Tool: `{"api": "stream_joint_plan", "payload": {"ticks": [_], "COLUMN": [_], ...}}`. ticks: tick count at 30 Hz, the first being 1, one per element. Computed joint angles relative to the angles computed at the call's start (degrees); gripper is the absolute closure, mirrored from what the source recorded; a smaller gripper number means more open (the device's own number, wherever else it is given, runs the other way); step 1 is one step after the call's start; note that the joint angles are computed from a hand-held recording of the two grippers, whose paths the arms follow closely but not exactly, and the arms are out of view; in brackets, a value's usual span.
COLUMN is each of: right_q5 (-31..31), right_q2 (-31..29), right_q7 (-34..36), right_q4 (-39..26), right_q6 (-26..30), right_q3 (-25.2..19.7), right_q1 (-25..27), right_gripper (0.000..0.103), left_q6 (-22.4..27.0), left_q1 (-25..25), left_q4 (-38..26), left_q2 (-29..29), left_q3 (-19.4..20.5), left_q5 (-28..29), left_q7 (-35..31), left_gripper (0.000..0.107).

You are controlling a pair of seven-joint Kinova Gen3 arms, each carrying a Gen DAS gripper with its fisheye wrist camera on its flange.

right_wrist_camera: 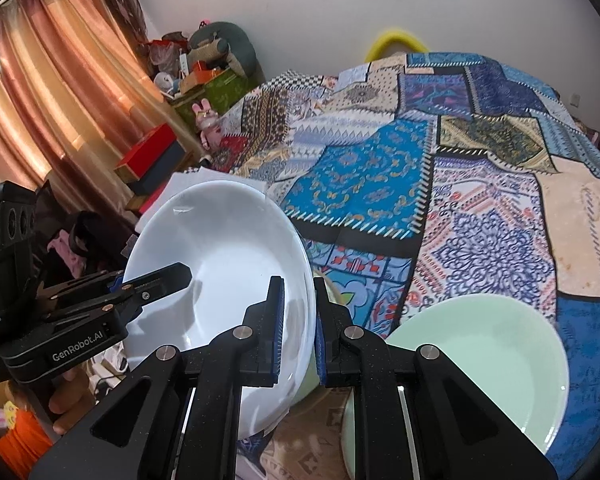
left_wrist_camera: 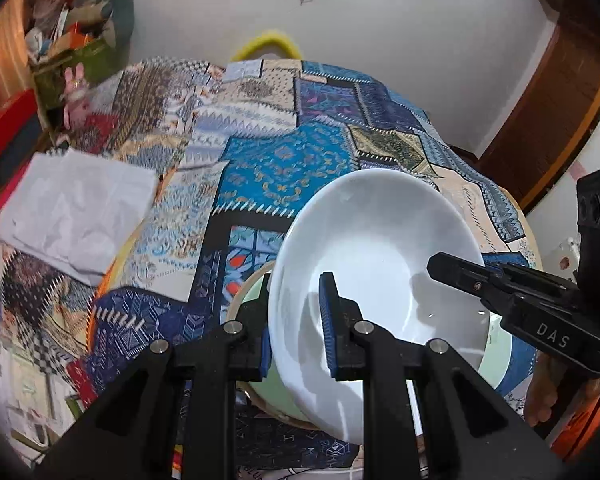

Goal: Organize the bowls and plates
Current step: 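Lift and carry the white bowl over the light green bowl with both tools, then lower the white bowl into the light green bowl with both tools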

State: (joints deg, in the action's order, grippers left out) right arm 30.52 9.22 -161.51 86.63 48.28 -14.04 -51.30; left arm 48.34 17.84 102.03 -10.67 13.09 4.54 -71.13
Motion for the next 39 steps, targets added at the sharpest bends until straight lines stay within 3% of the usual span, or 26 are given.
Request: {"api": "stream_joint_plan", "payload": {"ticks": [12, 18, 28, 33, 39], "right_q5": [-3.54, -4.62, -4.13, -1.04, -0.67], "right_q2": [4.25, 4.59, 5.17, 6.61, 6.15], "right_q7": [3.76, 3.73, 4.39, 5.46, 6.05], "right_q4": [-2.84, -2.6, -3.25, -5.8, -5.81], "right_q6": [2.35, 1.96, 3.91, 8.55, 9.8], "right_q3": [1.49, 2.04, 2.33, 2.55, 2.61], "right_q1": [-1.16, -1.34, -2.16, -4.68, -4.98], "right_gripper": [0.091, 0.091, 0.089, 0.088, 0.087], "left_q6": [-2.58, -4.61, -5.13, -5.48, -5.76], "left_q1": [-0.92, -0.82, 0.96, 1.66, 1.1], "left_q4": [4.37, 5.33, 5.35, 5.77, 6.58], "left_q2": [3.08, 3.85, 4.24, 3.4, 0.61], "left_q3": [-2.85, -0.92, 2.63, 0.86, 0.64], "left_q5": [3.66, -0.37, -11.84, -9.55, -7.38], "left_q7": [-3.54, 0.26, 8.68, 6.67, 3.9], "left_gripper": [0.088, 0.088, 0.088, 0.088, 0.083]}}
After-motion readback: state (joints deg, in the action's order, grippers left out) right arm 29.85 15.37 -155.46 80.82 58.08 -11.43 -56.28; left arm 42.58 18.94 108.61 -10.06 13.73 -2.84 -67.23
